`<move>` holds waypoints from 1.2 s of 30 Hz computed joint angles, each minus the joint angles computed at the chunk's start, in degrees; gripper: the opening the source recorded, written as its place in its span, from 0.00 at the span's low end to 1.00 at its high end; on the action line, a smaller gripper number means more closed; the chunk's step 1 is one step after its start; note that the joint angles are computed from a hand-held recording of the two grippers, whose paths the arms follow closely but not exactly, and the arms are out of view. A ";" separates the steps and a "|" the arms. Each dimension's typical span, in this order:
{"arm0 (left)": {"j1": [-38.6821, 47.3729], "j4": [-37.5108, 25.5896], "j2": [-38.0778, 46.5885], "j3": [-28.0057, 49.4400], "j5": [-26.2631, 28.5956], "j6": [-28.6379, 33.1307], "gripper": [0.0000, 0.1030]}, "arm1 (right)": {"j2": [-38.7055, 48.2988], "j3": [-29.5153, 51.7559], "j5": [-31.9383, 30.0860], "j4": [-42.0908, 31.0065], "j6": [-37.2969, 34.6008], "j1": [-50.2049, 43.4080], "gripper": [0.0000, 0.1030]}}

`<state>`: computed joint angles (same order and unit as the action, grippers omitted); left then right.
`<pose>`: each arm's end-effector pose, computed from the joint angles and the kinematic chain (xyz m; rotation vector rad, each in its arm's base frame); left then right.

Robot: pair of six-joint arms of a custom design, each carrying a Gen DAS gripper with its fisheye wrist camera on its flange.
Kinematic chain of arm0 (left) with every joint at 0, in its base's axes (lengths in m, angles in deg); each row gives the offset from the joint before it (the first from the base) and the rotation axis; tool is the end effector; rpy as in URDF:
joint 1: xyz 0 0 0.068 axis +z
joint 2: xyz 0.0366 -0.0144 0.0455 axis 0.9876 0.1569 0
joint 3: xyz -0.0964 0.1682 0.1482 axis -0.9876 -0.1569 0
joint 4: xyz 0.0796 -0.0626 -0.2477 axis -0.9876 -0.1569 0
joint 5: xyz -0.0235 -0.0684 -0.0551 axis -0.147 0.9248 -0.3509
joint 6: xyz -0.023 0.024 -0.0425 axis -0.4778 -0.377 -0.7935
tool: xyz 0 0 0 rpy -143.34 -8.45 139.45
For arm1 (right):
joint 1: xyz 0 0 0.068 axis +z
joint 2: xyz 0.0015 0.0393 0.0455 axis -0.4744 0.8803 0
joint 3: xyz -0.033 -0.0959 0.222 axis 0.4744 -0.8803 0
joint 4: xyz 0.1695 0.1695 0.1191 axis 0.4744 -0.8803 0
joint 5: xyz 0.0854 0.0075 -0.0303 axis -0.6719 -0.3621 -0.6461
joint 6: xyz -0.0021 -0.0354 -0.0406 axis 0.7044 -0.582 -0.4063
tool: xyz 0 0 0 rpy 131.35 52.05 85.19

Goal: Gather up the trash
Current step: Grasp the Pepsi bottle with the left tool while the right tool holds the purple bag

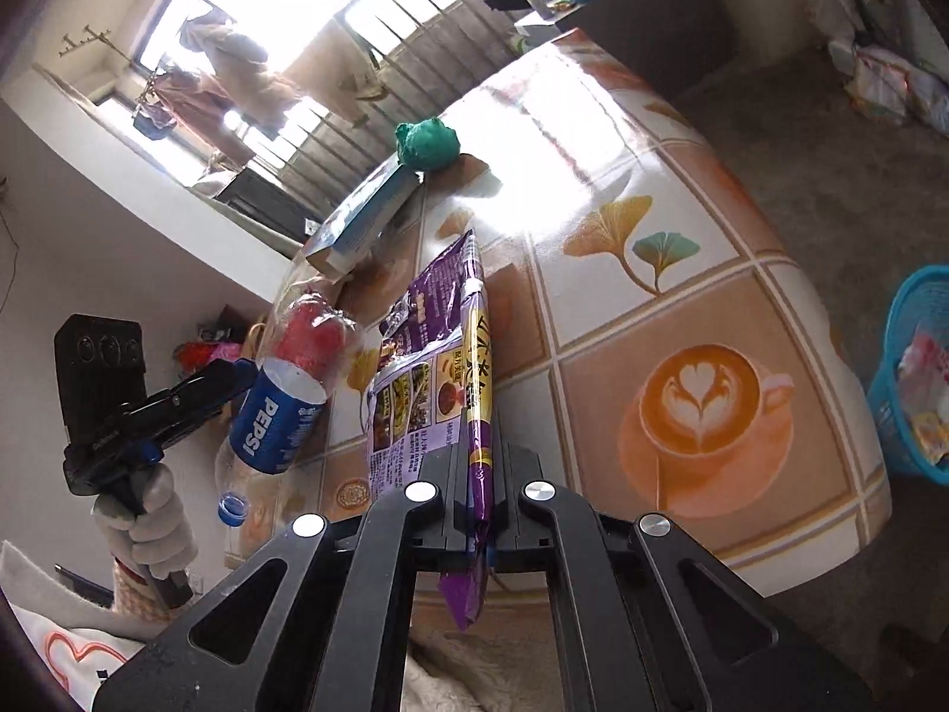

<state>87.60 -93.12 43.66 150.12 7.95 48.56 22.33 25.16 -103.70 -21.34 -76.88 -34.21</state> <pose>0.2650 0.0076 0.4032 0.1137 2.4092 -0.8337 0.2965 -0.0049 0.3857 -0.1092 2.5368 1.0370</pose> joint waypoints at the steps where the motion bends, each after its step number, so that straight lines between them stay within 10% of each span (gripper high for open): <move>1: 1.81 -2.35 -0.02 1.53 -1.41 1.97 0.39 | -0.12 -0.25 0.30 1.38 1.33 1.16 0.01; 11: 12.71 -8.43 -0.63 -2.43 -9.69 8.24 0.61 | 0.06 -2.72 0.29 4.98 3.63 4.21 0.01; 36: -2.60 -2.35 -1.78 -9.85 -14.55 2.62 0.58 | -1.76 -4.17 -0.65 4.37 2.47 0.46 0.01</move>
<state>84.99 -95.48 41.89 140.27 -6.60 51.17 20.57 20.99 -104.35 -16.97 -74.41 -33.75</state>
